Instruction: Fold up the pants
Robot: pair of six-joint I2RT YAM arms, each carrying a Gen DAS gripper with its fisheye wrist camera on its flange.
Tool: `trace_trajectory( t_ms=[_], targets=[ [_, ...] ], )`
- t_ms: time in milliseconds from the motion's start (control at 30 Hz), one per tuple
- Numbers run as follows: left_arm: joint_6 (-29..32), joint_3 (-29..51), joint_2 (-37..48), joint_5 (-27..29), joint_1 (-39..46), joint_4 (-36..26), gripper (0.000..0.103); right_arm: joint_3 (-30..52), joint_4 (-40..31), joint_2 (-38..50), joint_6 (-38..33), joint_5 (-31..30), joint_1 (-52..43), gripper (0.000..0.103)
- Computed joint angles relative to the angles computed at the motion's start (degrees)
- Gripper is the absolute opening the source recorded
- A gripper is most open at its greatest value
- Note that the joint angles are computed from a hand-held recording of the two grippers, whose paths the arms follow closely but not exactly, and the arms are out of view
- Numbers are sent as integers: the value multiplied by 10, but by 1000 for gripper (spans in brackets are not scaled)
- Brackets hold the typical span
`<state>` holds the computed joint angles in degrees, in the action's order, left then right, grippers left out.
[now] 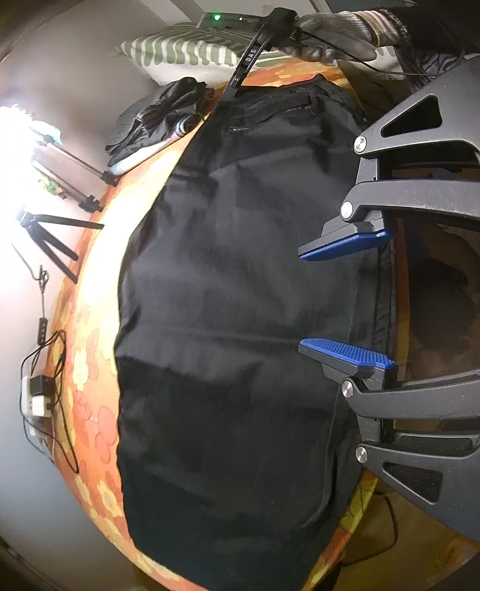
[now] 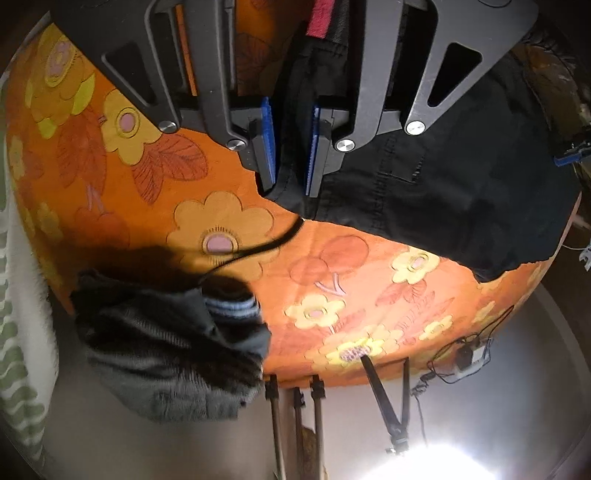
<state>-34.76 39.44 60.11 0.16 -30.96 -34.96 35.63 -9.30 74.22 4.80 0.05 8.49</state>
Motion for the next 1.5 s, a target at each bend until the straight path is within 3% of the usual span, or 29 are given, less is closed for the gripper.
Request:
trace_trajectory(
  t_ms=[200, 467, 733, 933, 1100, 1233, 1500],
  targets=[
    [13, -14, -60, -1, 48, -28, 42, 1, -18, -54, 15, 36, 63, 39],
    [67, -38, -144, 50, 200, -77, 42, 32, -32, -56, 49, 107, 161, 54],
    [215, -23, -195, 160, 474, -144, 42, 46, -78, -13, 57, 199, 122, 53],
    [342, 33, -112, 250, 712, -153, 42, 8, -84, -86, 45, 148, 64, 53],
    [373, 57, -30, 281, 795, -132, 42, 34, -109, -125, 67, 136, 164, 54],
    [397, 59, 8, 311, 838, -138, 42, 87, -104, -81, 86, 162, 295, 54],
    [473, 62, 34, 349, 922, -173, 42, 298, -110, 150, 82, 127, 433, 54]
  ],
)
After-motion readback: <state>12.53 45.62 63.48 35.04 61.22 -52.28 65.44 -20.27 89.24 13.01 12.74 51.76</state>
